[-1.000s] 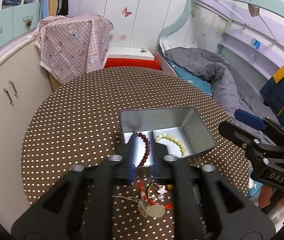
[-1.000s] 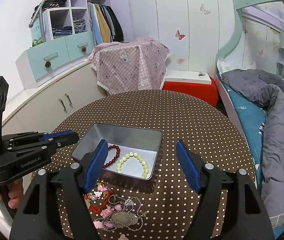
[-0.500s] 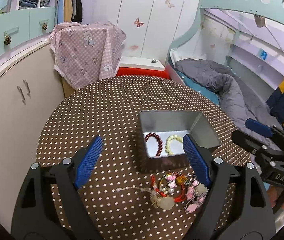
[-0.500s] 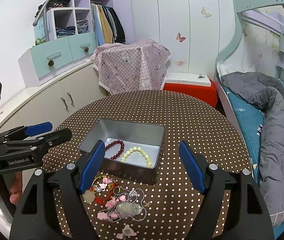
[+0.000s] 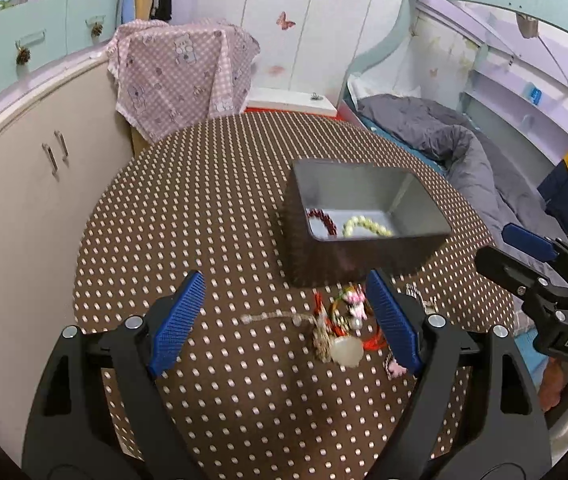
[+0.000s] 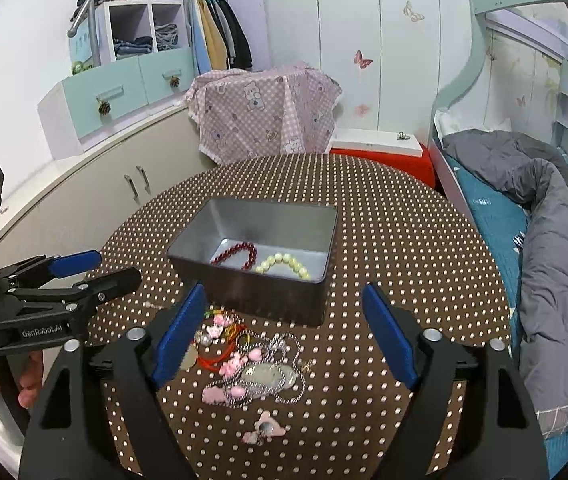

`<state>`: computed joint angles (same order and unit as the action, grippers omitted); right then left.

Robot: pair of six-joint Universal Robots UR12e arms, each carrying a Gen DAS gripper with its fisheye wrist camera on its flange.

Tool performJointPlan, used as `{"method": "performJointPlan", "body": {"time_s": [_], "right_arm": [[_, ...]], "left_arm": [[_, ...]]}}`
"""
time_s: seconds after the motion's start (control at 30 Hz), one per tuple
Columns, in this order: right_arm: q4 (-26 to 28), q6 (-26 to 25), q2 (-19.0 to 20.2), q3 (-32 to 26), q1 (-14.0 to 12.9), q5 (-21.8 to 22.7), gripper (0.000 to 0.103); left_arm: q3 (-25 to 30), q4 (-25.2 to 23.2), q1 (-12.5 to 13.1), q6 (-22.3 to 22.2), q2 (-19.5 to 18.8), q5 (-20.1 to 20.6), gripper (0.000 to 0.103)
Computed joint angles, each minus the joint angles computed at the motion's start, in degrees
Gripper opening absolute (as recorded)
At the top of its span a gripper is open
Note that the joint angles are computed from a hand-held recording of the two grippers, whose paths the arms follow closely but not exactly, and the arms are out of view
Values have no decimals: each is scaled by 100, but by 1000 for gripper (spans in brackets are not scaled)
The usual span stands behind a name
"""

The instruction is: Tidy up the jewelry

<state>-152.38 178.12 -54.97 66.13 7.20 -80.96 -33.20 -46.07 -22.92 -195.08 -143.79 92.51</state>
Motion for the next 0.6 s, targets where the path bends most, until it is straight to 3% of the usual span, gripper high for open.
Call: {"method": "performJointPlan", "body": {"time_s": [0.3,0.37,0.43,0.5,0.6], "right_arm": [[301,-7,-41,114,35,43,81],[341,-20,-55,151,38,38,81],[397,-28,-61,171,35,65,82],[411,-29,-82,224,31,70,82],[465,-36,-81,227,30,60,82]], "left_arm": [[-439,67,-67,238,124,-244,81],[-474,124,-48,284,106,-479,80],[-471,113,-32,236,78,-605,67],[-459,132,-11,198,36,-756,43],[-430,216,-7,137,-27,-753,33]]}}
